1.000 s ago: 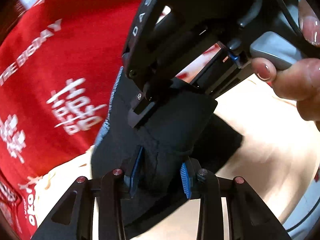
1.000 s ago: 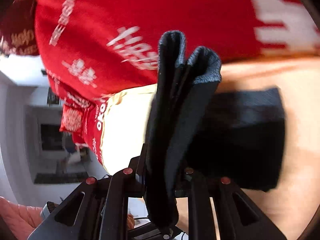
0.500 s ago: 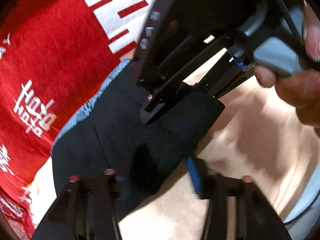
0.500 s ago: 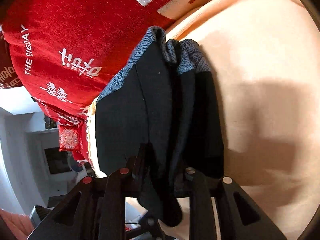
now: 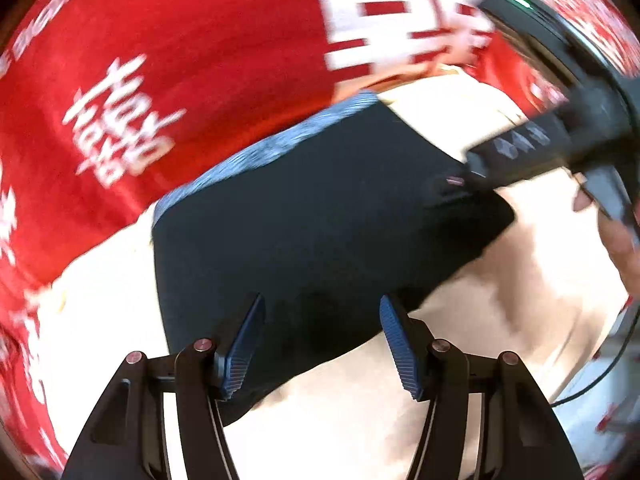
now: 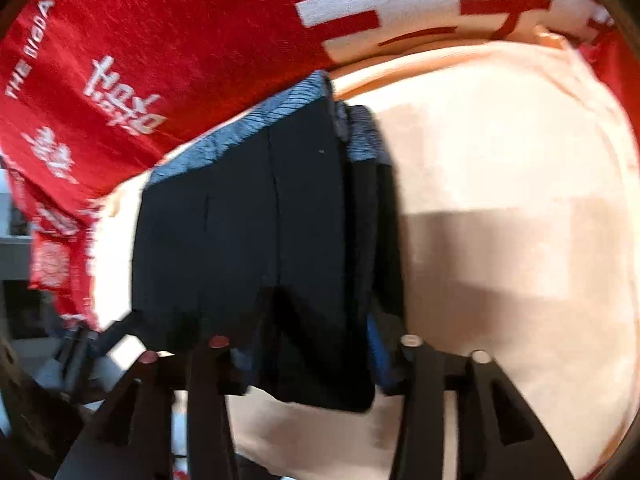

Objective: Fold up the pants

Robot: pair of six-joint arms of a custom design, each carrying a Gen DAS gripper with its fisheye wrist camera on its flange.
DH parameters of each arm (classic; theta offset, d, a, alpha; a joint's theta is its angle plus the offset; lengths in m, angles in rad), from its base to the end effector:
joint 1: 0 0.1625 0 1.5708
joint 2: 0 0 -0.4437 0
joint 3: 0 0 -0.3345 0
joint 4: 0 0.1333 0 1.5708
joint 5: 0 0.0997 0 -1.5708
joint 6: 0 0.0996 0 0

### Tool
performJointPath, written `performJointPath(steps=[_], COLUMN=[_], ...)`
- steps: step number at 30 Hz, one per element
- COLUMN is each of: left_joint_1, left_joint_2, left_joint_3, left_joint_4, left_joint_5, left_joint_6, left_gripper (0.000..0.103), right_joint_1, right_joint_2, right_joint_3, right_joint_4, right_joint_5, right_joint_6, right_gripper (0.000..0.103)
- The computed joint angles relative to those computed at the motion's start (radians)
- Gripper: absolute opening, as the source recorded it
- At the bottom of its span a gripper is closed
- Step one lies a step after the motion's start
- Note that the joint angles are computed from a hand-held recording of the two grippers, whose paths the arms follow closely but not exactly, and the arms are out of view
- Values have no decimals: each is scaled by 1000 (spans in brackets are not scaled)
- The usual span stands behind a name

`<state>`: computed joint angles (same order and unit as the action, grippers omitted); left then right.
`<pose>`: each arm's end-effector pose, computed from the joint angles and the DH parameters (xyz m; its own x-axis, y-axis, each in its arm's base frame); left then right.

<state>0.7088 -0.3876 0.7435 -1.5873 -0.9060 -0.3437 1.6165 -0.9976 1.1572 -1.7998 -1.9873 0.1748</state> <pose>-0.4747 -0.6635 0.1065 -0.5768 0.4816 -0.6599 0.5539 0.8243 0.1174 0.1238 -0.6717 0.3982 -0.9088 0.1598 0.3854 0.1142 0.9838 -0.1385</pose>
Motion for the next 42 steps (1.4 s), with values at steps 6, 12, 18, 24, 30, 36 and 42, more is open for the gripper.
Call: performJointPath(steps=[6, 12, 18, 24, 30, 36, 42], left_joint_1=[75, 98, 122, 141, 158, 171, 180], left_joint_2=[-19, -66, -64, -75, -115, -154, -163], left_joint_3=[-93, -58, -106, -124, -79, -31, -14], left_joint_4=[132, 128, 216, 272, 266, 245, 238], left_joint_5=[-50, -63, -86, -86, -90, -87, -64], left_joint_6=[-113, -161, -187, -208, -208, -199, -198], left_gripper=[61, 86, 86, 86, 86, 86, 86], right_joint_1=[73, 127, 155, 184, 228, 232, 227], right_joint_2=[5, -12, -25, -10, 41, 63, 52], right_joint_3=[23, 71, 118, 138, 115, 74, 65], right_joint_4=[22, 29, 46, 64, 110, 154, 173], right_joint_5=[-192, -273, -270, -217, -241, -236, -253], right_joint_6=[53, 139, 223, 216, 211, 247, 282], right_gripper=[71, 79, 80, 95, 97, 97, 97])
